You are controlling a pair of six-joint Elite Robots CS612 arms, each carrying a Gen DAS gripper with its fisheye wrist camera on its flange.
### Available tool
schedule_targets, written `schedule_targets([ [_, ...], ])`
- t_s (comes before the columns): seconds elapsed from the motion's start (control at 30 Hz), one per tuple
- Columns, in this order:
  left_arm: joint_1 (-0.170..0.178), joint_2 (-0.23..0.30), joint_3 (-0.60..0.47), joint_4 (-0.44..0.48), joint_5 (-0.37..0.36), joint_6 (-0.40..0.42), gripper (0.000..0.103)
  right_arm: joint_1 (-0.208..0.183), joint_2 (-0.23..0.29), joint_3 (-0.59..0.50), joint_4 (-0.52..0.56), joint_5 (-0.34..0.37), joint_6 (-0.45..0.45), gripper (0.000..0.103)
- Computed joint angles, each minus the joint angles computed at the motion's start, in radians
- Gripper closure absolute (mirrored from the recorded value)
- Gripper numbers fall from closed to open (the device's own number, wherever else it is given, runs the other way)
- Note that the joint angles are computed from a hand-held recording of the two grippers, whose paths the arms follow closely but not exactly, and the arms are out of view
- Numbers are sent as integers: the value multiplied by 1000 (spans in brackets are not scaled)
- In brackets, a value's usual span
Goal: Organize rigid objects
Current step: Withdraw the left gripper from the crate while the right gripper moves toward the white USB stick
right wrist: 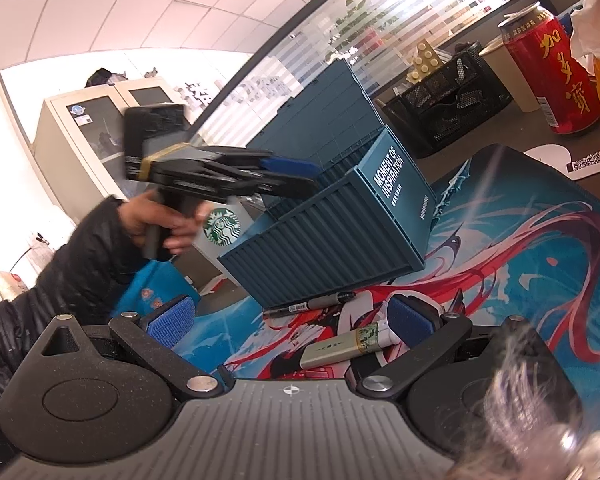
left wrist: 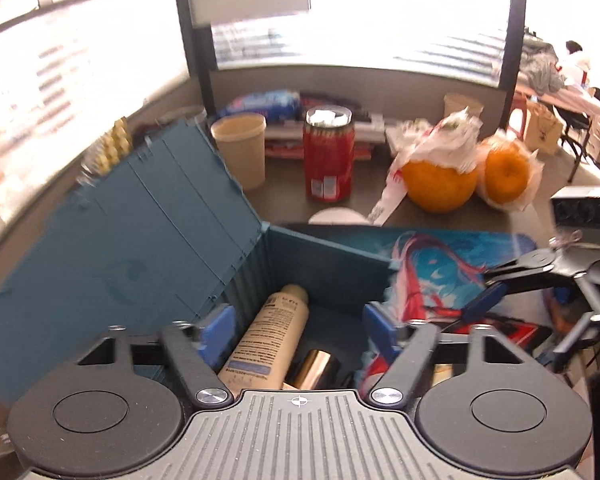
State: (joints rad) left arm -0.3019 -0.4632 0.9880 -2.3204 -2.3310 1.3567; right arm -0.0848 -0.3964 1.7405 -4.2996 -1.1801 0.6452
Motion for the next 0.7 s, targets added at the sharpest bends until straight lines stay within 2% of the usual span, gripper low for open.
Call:
schedule_targets([
  [0.07, 18, -19, 43, -63, -41, -15, 2, 1, -3, 2, 14, -5, -4, 0],
  [0.13, 38, -34, 81, -121, -80, -46, 1, 2, -6, 4, 24, -8, -9, 0],
  [0.2, 55, -46, 111, -169, -88, -98, 0, 4, -10, 7, 38, -13, -19, 0],
  [0.33, 94, -57, 178, -307, -89, -256, 0, 5, -29, 13, 102, -8, -83, 0],
  [0.47, 132, -59, 243, -448, -104, -347, 0, 1, -66, 15, 236, -13, -241, 0],
  [0.53, 147, -51, 268, -531, -98, -411, 0, -6, -78, 6, 321, 9, -285, 0],
  [0.63, 165, -29, 269, -609, -96, -510, 0, -12, -86, -18, 437, 57, -353, 0],
  [0.7, 175, -9, 258, -645, -97, -591, 0, -5, -90, -27, 478, 51, -420, 0],
])
